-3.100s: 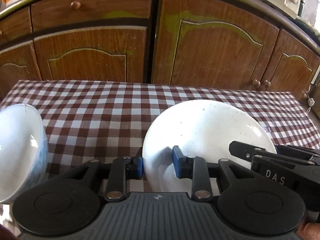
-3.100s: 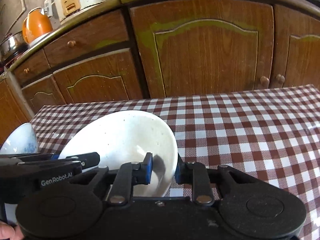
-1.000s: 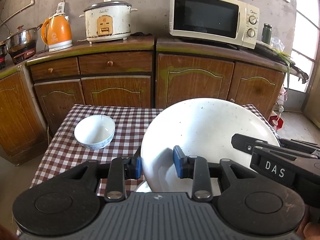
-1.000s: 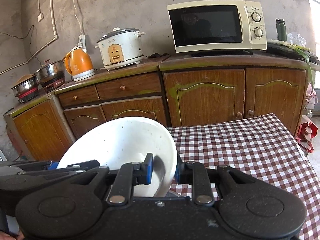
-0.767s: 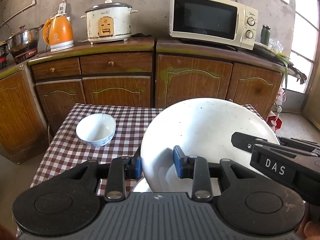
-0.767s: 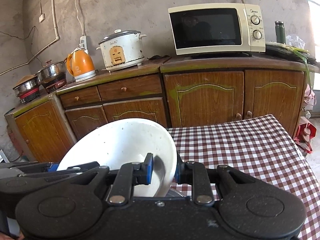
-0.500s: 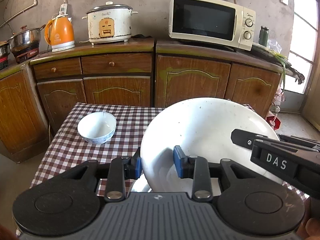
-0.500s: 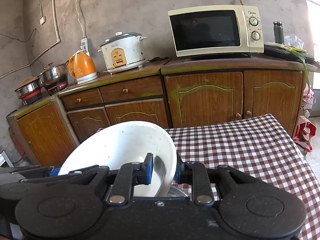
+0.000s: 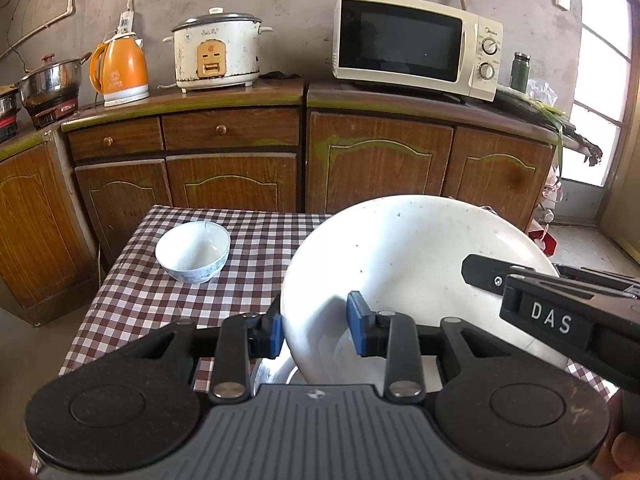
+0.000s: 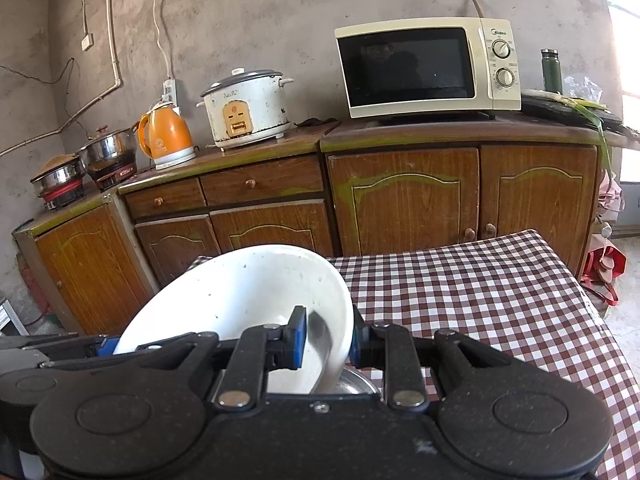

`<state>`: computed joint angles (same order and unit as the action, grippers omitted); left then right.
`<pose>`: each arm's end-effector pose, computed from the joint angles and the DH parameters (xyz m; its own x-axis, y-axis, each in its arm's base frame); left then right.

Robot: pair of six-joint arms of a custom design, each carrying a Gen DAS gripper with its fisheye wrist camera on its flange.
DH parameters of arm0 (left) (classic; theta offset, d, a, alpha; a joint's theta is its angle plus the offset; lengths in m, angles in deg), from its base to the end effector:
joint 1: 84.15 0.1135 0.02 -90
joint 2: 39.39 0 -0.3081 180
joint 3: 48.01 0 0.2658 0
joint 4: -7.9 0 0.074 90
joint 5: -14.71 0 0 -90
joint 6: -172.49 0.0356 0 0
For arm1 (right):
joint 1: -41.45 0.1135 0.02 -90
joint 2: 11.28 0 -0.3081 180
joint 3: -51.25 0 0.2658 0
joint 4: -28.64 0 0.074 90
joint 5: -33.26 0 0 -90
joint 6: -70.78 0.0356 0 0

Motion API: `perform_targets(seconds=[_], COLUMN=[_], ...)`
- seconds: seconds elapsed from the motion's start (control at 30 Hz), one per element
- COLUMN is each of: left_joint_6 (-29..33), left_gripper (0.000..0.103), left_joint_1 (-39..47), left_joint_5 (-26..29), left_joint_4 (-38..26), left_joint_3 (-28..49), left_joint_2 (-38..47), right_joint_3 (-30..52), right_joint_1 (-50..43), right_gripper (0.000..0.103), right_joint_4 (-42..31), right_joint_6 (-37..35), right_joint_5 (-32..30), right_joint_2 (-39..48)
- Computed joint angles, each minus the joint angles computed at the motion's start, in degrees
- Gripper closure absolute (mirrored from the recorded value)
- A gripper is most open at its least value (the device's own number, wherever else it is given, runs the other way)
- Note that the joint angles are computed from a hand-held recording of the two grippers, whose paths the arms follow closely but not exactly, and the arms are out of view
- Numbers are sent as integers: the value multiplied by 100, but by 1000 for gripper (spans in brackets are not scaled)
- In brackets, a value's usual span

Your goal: Organize plates and bowls

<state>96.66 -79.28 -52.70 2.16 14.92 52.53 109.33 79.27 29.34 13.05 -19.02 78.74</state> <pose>0.3505 0.0161 0.2317 -0.4926 0.1849 -0.8504 0.3680 0.9298 -0.0110 0.2764 0.1870 0.2280 -0.3847 0.2360 -0.8923 0.1580 0.9693 0.1882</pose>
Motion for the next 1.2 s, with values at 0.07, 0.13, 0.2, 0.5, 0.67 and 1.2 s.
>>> perform_targets(seconds=[0.07, 0.13, 0.2, 0.5, 0.67, 1.2], left_joint_6=[-16, -26, -24, -11, -11, 2], left_gripper=[70, 70, 70, 70, 70, 70], left_joint_1=[-5, -17, -29, -32, -73, -131], left_joint_5=[0, -10, -20, 20, 3, 61], left_joint_4=[8, 47, 64, 70, 119, 173], left_joint_3=[-44, -107, -150, -271, -384, -593], left_joint_2=[-31, -72, -98, -197, -274, -400], right_joint_3=[-56, -82, -109, -299, -392, -683], right_joint_1=[23, 53, 69, 152, 175, 281], right_gripper=[76, 76, 76, 76, 76, 76], right_joint_4=[18, 7, -10, 18, 36, 30], right_joint_6=[22, 31, 52, 164, 216, 413], right_joint_5=[16, 67, 82, 169, 195, 352], right_joint_2=[-33, -53, -77, -223, -300, -547])
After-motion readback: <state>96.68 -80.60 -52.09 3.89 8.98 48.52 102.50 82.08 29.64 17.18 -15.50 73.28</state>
